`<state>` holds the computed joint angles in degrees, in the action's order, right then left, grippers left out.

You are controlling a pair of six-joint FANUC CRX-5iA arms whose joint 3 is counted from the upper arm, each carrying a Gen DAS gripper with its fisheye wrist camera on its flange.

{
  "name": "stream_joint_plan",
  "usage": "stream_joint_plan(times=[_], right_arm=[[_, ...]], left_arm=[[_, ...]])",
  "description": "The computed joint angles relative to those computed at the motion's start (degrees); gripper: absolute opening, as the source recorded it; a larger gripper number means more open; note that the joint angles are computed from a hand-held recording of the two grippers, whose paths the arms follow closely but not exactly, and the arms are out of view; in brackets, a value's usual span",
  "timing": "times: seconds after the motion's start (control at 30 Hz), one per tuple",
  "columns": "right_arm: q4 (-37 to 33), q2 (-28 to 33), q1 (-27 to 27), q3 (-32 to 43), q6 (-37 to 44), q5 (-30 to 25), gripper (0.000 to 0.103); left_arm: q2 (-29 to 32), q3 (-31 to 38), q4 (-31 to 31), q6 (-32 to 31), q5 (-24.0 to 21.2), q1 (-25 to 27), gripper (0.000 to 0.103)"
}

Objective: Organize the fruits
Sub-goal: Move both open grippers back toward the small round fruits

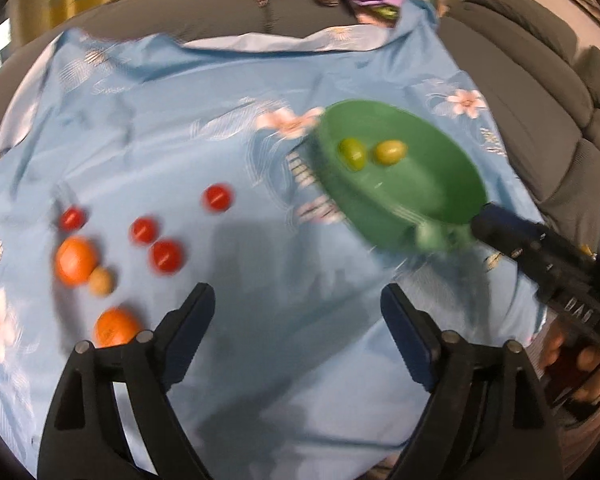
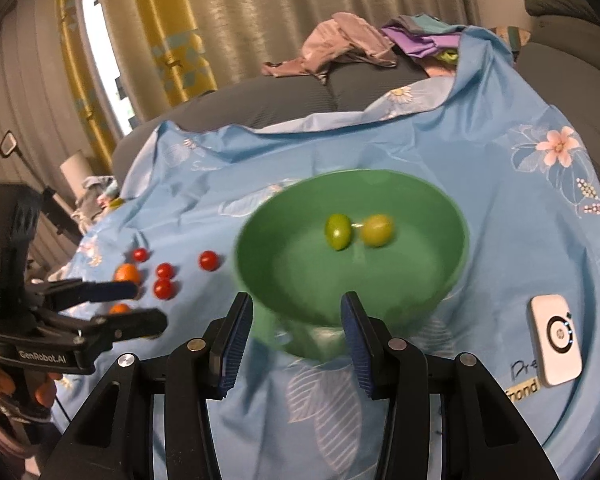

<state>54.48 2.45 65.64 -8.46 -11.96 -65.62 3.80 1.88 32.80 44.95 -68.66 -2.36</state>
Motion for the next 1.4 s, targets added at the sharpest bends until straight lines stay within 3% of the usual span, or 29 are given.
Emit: stream_joint_plan(times=[0.27,0.63,0.77,1.4], right_arm=[[-0.76,2.53,1.32,3.52,3.37,0.87,0.046],[-4.79,6.85,2.02,9.33,11.23,4.71,0.047],[-7.02,8.65,1.81,11.77,14.40,6.13,0.047],[-22.72,19.40,-1.91,26.87,33.18,7.81,0.047]], left_arm=[[-3.31,-3.37,-2.35,2.84,-3.10,6.62,0.087],[-7.29,-7.37,-0.86,1.76,-1.49,11.34,0.089],[-8.23,-8.39,-1.69,1.35,0.07,12.26,0.101],[-4.61,-8.64,3.27,0.94,0.50,15.93,0.101]])
